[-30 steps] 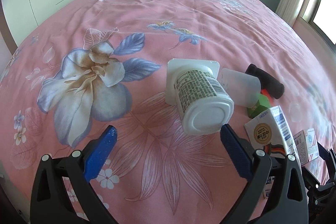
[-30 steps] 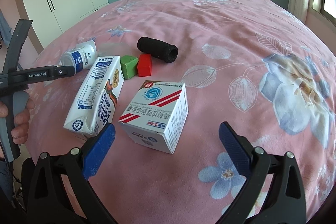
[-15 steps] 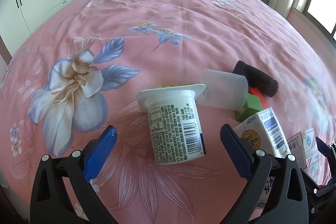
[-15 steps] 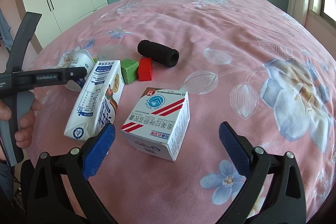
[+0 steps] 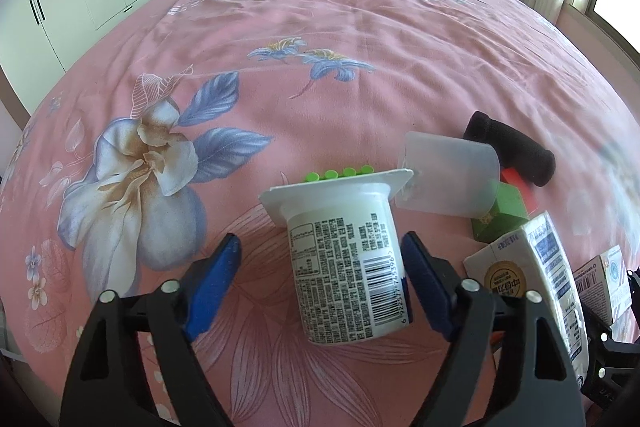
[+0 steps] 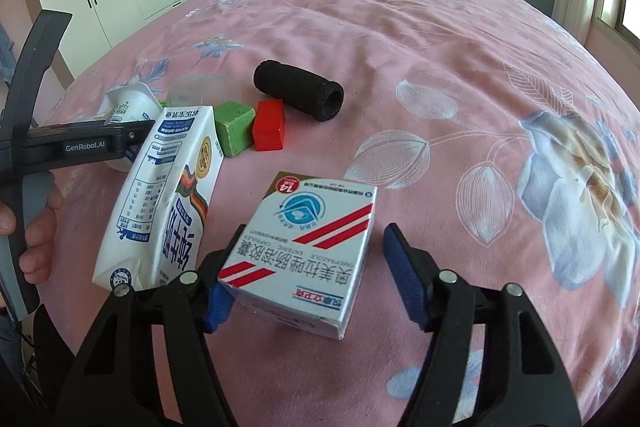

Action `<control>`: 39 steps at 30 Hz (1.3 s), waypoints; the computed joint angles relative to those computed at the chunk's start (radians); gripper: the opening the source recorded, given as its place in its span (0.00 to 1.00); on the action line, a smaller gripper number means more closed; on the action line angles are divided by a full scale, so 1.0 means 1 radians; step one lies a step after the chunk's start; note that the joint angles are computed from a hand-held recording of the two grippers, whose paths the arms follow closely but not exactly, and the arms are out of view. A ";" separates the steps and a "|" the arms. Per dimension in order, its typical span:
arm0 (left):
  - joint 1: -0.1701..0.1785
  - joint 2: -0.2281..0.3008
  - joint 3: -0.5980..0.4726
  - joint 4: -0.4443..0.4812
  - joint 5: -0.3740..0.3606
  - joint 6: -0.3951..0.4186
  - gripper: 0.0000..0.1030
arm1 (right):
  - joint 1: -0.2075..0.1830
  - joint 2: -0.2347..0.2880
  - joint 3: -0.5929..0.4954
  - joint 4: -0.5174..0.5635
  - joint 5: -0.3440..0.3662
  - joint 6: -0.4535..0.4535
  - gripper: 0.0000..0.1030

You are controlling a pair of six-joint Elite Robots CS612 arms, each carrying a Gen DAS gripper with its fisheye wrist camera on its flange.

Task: Collect trash
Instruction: 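Grasp the white yogurt cup with left tool while right tool grasps the white medicine box, then carry the yogurt cup and medicine box in both tools over the trash bin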

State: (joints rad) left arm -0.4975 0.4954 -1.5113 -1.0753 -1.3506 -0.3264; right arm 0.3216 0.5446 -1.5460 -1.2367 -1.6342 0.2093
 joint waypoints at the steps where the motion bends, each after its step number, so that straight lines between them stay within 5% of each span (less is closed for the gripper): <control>1: 0.005 -0.003 0.005 0.009 -0.029 -0.002 0.65 | 0.001 -0.001 0.001 0.004 -0.003 -0.002 0.54; 3: 0.005 -0.001 0.004 0.011 -0.031 -0.001 0.59 | 0.003 -0.003 0.003 0.008 -0.009 -0.016 0.42; 6: 0.003 0.002 0.000 0.010 -0.021 -0.005 0.48 | 0.003 -0.001 0.000 0.006 -0.001 -0.024 0.42; 17: 0.006 0.004 -0.024 0.019 -0.010 0.035 0.47 | 0.004 0.002 -0.025 0.020 0.002 -0.025 0.42; 39: 0.000 0.035 -0.294 0.159 0.001 0.290 0.47 | 0.033 -0.016 -0.152 0.133 0.076 -0.106 0.42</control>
